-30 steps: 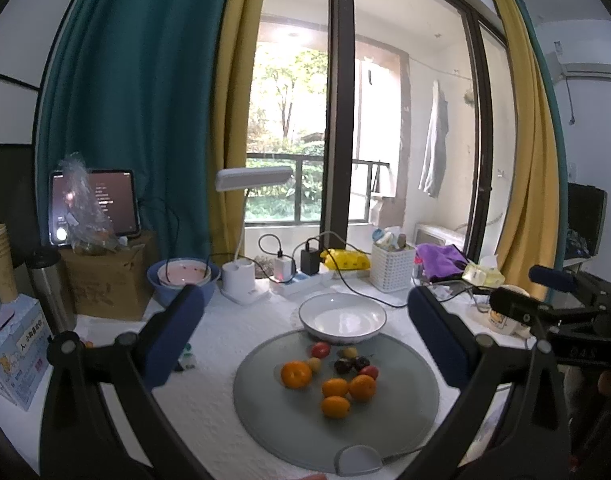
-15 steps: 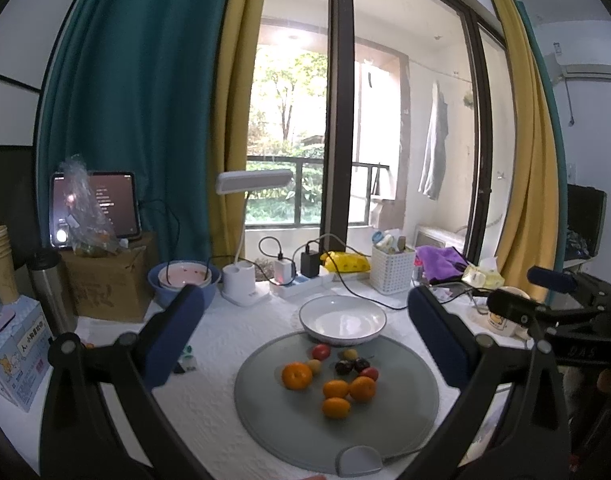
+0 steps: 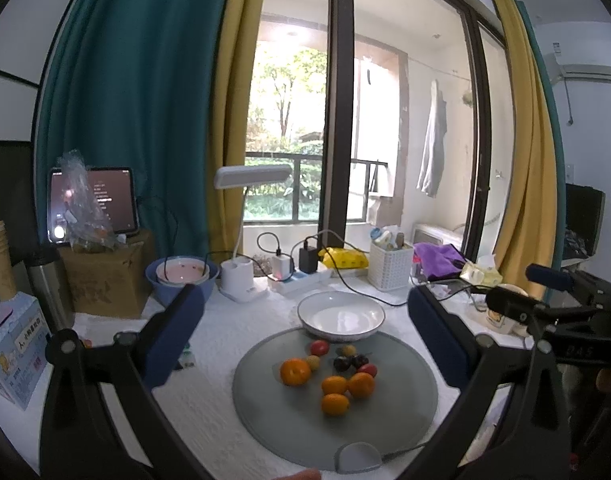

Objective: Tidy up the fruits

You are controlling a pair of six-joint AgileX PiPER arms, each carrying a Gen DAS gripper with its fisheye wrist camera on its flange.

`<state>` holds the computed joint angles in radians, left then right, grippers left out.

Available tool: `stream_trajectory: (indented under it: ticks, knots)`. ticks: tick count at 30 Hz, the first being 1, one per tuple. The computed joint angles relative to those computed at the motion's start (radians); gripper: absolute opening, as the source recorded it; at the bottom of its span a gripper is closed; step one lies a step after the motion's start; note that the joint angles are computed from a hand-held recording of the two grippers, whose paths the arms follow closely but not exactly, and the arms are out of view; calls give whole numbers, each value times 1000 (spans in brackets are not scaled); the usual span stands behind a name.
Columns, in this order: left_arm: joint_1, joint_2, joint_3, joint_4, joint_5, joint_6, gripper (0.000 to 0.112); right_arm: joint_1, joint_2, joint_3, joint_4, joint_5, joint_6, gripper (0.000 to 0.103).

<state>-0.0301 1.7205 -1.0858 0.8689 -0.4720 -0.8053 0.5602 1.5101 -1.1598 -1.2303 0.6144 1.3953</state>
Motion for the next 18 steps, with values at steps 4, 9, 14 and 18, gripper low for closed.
stream_trajectory:
  ticks: [4, 9, 14, 18]
  knots:
    - [5, 11, -15, 65, 2, -59, 102, -3, -5, 10, -5, -7, 2, 97]
    - [3, 28, -32, 129, 9, -116, 102, -5, 8, -17, 27, -10, -36, 97]
    - [-11, 68, -60, 170, 50, -145, 102, -28, 32, -9, 32, -32, -30, 96]
    - [-25, 121, -100, 212, 88, -172, 102, -60, 59, -12, 66, -58, -58, 96]
